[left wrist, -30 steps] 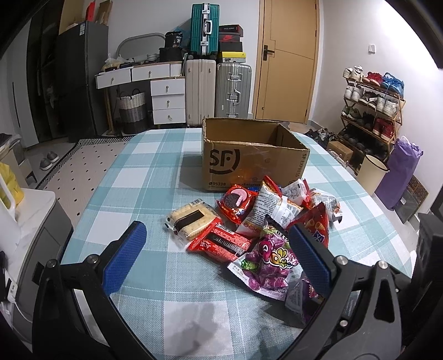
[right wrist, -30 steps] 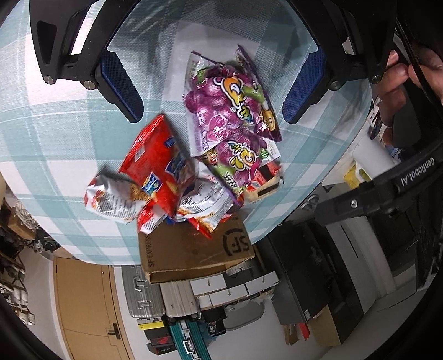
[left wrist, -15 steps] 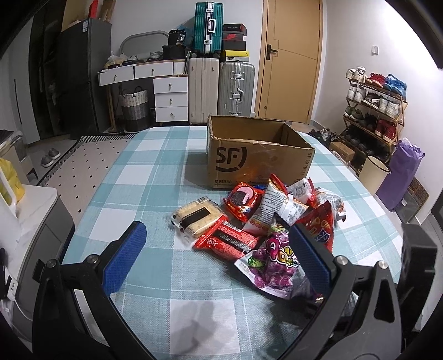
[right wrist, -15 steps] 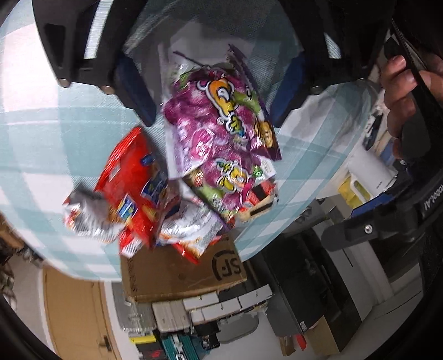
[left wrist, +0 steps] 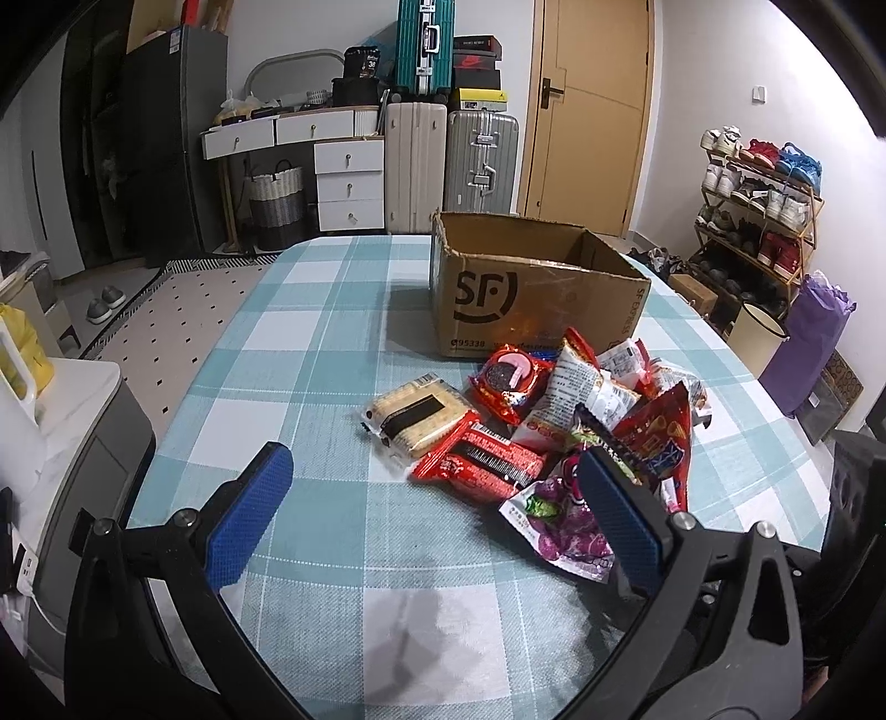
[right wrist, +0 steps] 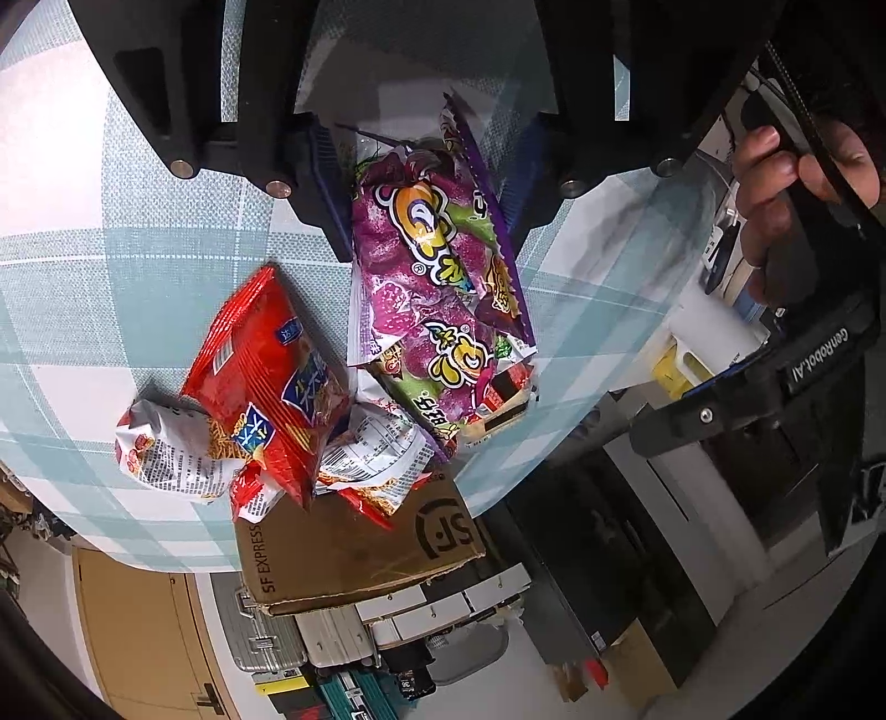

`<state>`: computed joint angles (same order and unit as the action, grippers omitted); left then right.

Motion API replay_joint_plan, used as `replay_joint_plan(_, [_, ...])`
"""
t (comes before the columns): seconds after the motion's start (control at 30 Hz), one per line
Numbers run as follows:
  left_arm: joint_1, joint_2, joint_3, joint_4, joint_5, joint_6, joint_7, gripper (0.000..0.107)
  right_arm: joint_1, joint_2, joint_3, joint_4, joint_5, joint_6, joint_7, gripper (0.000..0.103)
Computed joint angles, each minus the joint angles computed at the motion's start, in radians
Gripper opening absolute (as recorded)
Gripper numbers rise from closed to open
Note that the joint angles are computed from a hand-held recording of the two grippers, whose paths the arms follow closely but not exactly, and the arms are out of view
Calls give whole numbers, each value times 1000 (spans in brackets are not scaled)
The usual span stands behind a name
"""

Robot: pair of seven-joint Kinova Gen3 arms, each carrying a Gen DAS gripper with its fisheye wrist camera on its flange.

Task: Organize snacks
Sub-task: 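Reach the right gripper to the purple candy bags and close on them, then grasp a purple candy bag with the left gripper while the right gripper holds its purple bags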

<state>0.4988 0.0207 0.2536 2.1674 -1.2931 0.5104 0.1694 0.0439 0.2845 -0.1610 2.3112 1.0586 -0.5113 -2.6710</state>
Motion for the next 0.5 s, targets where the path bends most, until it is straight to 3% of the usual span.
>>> replay_joint_plan(0.5, [-3, 24, -21, -11, 5, -103, -68, 102, 35, -21, 32, 31, 8, -65, 5, 50])
